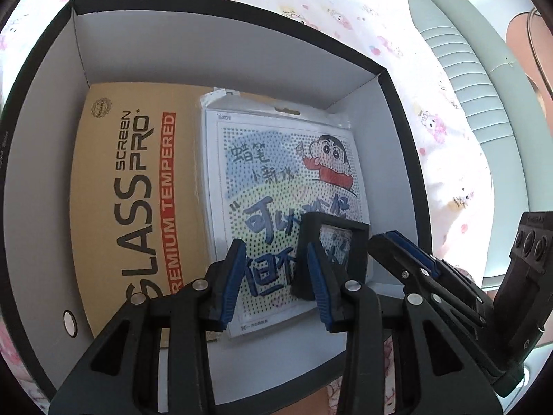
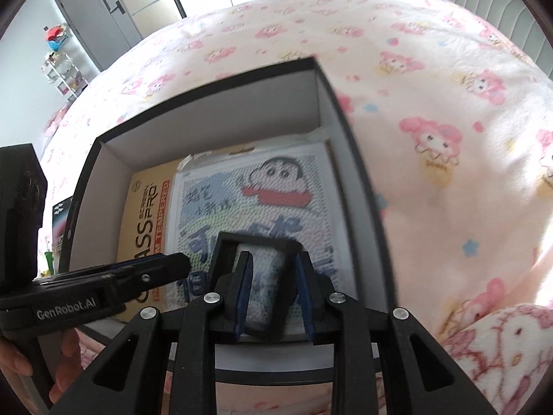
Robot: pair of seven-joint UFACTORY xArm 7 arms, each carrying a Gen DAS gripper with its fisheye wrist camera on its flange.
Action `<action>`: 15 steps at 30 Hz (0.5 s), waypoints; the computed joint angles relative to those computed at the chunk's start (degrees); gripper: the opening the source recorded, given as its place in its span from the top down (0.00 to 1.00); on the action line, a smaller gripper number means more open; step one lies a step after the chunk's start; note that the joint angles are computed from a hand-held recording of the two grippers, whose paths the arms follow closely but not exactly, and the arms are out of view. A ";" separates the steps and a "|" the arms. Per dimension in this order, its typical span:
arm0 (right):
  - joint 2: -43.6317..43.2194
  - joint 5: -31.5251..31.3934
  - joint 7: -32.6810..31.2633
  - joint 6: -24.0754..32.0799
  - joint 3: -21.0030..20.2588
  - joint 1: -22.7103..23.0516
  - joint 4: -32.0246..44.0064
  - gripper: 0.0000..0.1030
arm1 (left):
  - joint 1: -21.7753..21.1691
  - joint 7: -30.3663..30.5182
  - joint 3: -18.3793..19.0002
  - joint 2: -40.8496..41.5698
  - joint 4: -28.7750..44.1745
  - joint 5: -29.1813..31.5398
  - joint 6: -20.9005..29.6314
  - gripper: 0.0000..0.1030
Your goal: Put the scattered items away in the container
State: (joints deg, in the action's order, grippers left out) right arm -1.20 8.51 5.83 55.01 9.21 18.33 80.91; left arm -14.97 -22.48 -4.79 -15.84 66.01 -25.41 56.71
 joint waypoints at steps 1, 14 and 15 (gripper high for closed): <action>0.04 0.75 -0.07 0.09 -0.13 -0.10 0.11 0.79 | -0.22 0.31 0.11 0.08 -0.03 -0.76 -0.07 0.64; -0.02 3.37 -0.05 0.52 -0.76 -1.10 0.57 0.79 | -2.98 5.91 0.95 -0.25 -2.74 -12.33 0.79 0.66; -0.09 3.71 -0.31 0.49 -0.83 -1.20 0.52 0.79 | -2.69 5.41 0.87 -1.20 -3.43 -12.37 0.22 0.66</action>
State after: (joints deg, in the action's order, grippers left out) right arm -1.29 12.22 5.52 55.50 8.38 17.13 81.44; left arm -17.66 -17.07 -3.92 -17.03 62.57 -37.78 56.93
